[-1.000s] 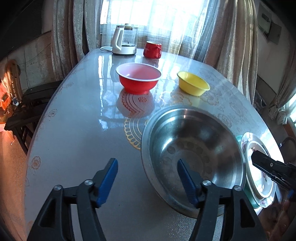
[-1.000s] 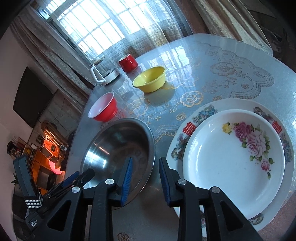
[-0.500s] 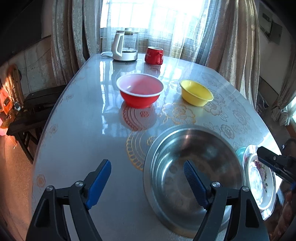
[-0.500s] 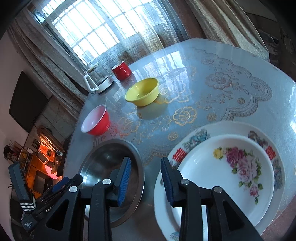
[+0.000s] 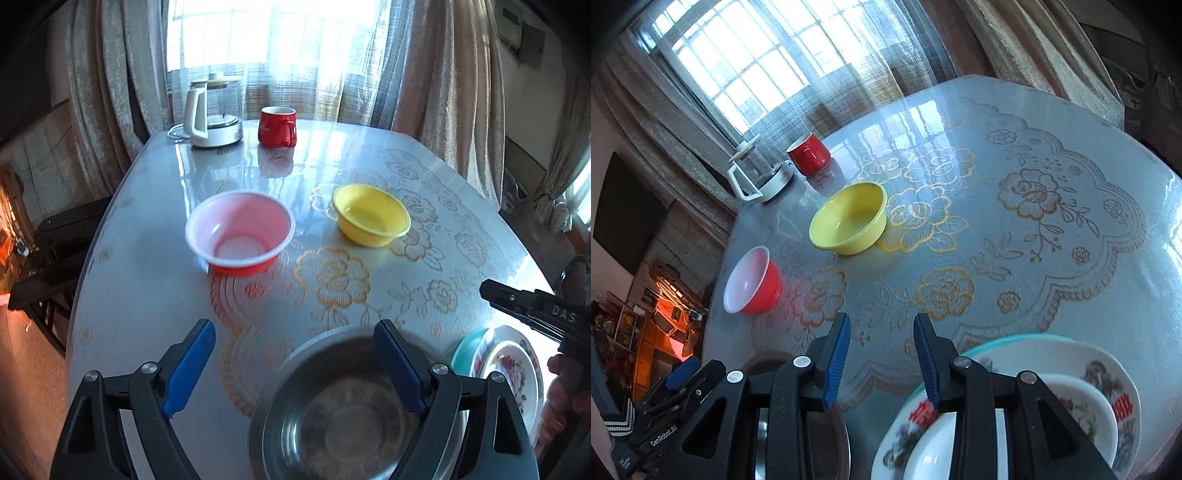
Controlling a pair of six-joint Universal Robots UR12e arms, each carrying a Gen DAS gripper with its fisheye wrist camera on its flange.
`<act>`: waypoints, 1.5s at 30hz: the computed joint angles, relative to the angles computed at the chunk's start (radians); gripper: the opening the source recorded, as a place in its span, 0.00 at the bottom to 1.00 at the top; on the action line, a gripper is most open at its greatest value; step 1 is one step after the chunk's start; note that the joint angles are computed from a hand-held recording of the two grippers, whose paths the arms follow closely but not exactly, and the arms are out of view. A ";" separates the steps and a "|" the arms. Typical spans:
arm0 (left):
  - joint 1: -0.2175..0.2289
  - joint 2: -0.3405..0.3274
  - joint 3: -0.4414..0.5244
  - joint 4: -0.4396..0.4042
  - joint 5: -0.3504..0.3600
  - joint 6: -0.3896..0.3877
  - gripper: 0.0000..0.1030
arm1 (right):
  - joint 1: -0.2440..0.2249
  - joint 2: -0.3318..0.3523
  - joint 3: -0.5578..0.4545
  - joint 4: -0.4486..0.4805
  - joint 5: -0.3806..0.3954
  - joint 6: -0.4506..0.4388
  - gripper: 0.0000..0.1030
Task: Organize plates and bowls
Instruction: 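Open the right tool and release the steel bowl, then move the right tool to the yellow bowl rim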
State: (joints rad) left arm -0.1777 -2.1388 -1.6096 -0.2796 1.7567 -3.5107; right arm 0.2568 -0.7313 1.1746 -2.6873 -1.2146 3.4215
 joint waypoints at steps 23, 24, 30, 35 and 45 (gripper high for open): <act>0.026 -0.142 0.248 -0.113 -0.048 0.005 0.86 | -0.013 0.295 -0.538 0.382 0.090 0.134 0.35; 0.025 -0.144 0.250 -0.114 -0.042 0.003 0.86 | -0.012 0.308 -0.562 0.394 0.093 0.127 0.35; 0.026 -0.160 0.272 -0.125 -0.034 0.012 0.85 | 0.003 0.398 -0.732 0.500 0.078 0.081 0.25; 0.022 -0.173 0.295 -0.131 -0.028 0.029 0.84 | 0.004 0.400 -0.730 0.507 0.093 0.047 0.15; 0.006 -0.230 0.394 -0.213 -0.048 0.077 0.74 | -0.006 0.313 -0.577 0.466 0.049 -0.002 0.15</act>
State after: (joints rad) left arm -0.1713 -2.3686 -1.2156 -0.4925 1.7084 -3.4338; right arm 0.2506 -0.4181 0.5977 -2.2210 -1.1655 3.4198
